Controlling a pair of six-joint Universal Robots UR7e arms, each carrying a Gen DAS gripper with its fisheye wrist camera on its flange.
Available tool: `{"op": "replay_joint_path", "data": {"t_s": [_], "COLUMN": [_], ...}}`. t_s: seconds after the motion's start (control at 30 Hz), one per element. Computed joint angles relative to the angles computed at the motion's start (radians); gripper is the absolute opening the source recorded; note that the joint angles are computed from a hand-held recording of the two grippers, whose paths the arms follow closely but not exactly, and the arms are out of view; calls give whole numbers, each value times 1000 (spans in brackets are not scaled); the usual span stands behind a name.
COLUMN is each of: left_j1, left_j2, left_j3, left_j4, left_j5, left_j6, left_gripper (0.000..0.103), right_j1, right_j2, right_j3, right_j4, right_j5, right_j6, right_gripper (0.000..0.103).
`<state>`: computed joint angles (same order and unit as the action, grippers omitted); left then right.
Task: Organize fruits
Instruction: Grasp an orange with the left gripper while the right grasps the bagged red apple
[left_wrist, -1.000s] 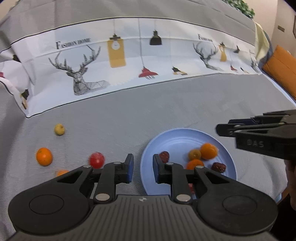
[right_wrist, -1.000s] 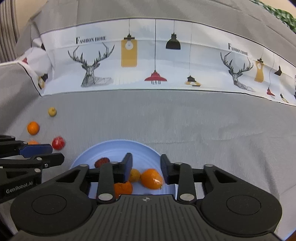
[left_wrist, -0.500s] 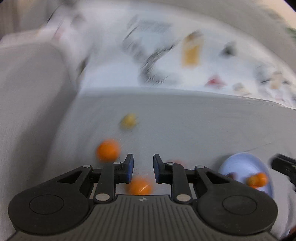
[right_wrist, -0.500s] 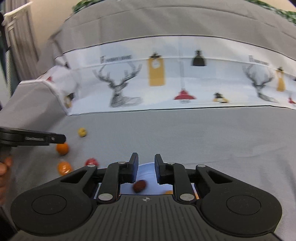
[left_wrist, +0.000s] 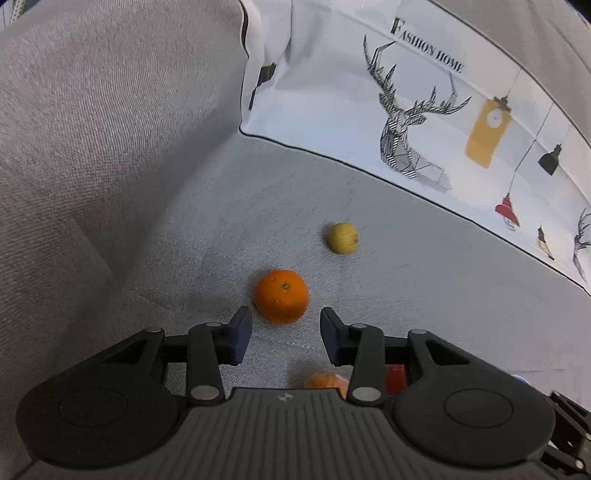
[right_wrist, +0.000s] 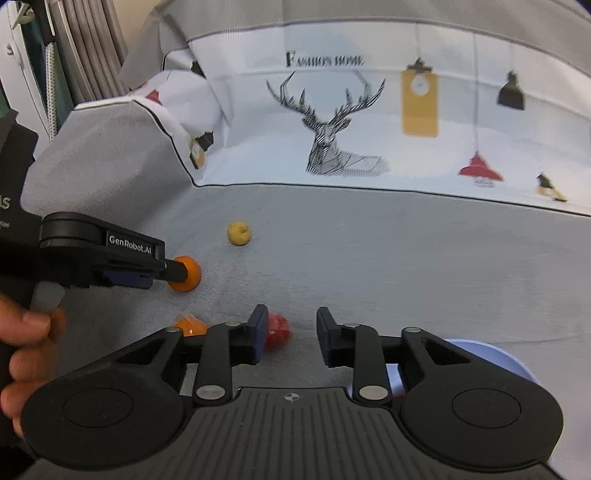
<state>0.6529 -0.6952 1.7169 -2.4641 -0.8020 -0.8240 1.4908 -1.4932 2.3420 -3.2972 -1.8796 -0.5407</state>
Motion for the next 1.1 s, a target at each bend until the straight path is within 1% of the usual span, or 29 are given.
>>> {"op": "replay_joint_path", "data": {"t_s": [0.07, 0.1, 0.13, 0.2, 0.4, 0.5, 0.53, 0.6, 0.63, 0.73, 0.9, 1.0, 1.1], "left_j1": [6, 8, 10, 12, 19, 25, 28, 30, 29, 23, 5, -18, -52], "left_j2": [8, 12, 15, 25, 52, 62, 64, 70, 73, 69, 46, 28, 14], "left_j3": [-7, -10, -13, -22, -51, -63, -67, -76, -78, -75, -50, -28, 1], "left_j4": [-7, -12, -14, -6, 10, 19, 25, 36, 41, 45, 31, 20, -12], "left_j5": [2, 1, 0, 6, 26, 27, 25, 27, 32, 41, 54, 60, 77], "left_j6": [10, 15, 22, 31, 67, 77, 77, 80, 84, 91, 95, 98, 134], "left_gripper": [45, 45, 45, 45, 48, 48, 47, 42, 40, 40, 39, 39, 39], "right_j1": [3, 4, 6, 13, 29, 26, 26, 29, 32, 34, 37, 43, 54], "right_j2": [32, 47, 60, 89, 165, 183, 187, 193, 197, 194, 157, 109, 49], "right_j3": [-22, -35, -44, -61, -99, -105, -106, -100, -98, -90, -70, -51, -35], "right_j4": [14, 27, 34, 40, 39, 42, 41, 29, 19, 6, -25, -35, -51], "right_j5": [-4, -6, -11, -28, -113, -126, -127, -128, -132, -132, -118, -94, -72], "right_j6": [15, 24, 30, 35, 27, 31, 28, 10, 1, -2, 7, 23, 39], "right_gripper": [34, 36, 42, 47, 47, 45, 40, 33, 32, 32, 32, 32, 32]}}
